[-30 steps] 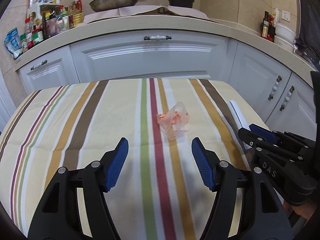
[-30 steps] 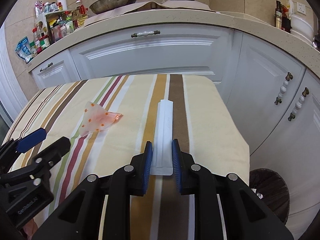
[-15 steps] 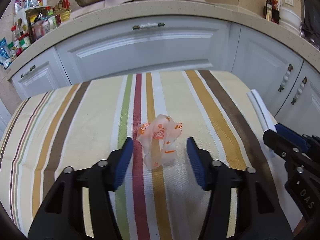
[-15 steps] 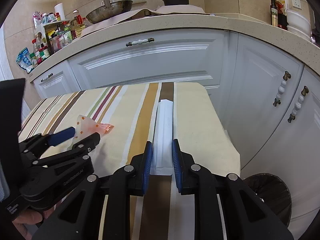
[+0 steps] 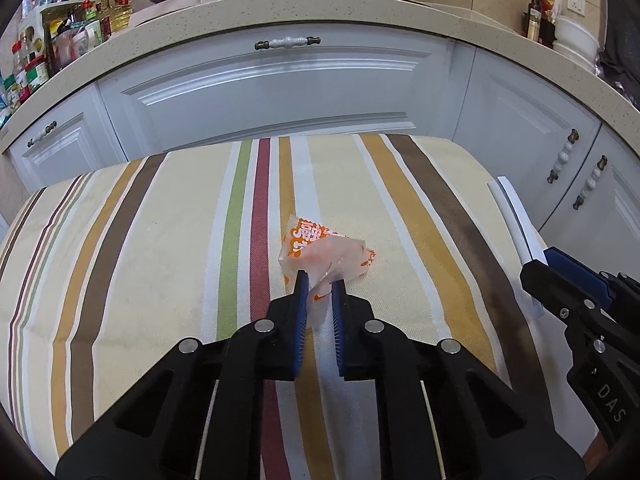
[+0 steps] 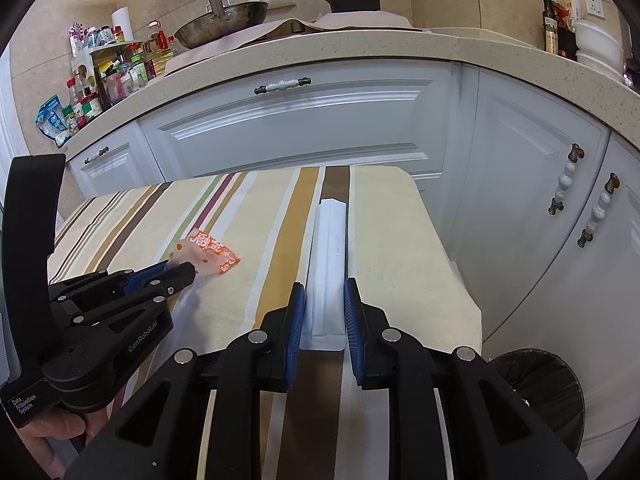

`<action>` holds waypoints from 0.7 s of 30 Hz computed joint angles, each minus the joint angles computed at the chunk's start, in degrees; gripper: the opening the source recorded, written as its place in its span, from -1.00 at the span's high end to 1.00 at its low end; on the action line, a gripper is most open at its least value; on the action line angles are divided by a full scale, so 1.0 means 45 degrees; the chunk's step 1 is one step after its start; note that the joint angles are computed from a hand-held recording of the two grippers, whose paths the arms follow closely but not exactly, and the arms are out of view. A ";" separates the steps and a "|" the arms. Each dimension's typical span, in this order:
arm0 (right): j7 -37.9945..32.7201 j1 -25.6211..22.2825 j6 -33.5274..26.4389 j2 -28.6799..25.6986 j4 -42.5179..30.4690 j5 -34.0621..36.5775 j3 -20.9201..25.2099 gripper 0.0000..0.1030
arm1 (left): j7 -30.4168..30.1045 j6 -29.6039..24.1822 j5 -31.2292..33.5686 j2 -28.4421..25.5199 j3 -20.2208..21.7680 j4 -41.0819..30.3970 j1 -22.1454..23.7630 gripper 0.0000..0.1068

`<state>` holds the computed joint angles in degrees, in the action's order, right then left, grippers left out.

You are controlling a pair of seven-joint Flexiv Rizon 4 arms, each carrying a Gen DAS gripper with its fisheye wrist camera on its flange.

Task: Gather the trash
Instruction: 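Grasp the clear orange-printed wrapper with the left tool while the right tool holds the strip, then carry the wrapper and strip over the bin and open both tools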

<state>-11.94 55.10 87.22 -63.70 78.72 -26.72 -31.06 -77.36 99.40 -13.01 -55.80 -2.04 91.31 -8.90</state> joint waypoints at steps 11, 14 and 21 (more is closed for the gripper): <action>0.0003 0.0123 0.0073 0.0016 0.0114 0.0098 -0.0145 0.59 | -0.0108 0.0514 0.0140 0.0261 -0.0265 0.0649 0.0337 0.85; 0.0062 0.0287 0.0130 0.0049 0.0253 0.0165 -0.0286 0.59 | -0.0166 0.0675 0.0170 0.0393 -0.0324 0.0954 0.0439 0.85; 0.0214 0.0935 0.0225 0.0220 0.0751 0.0287 -0.0810 0.59 | -0.0282 0.1439 0.0499 0.0880 -0.0702 0.2014 0.0832 0.85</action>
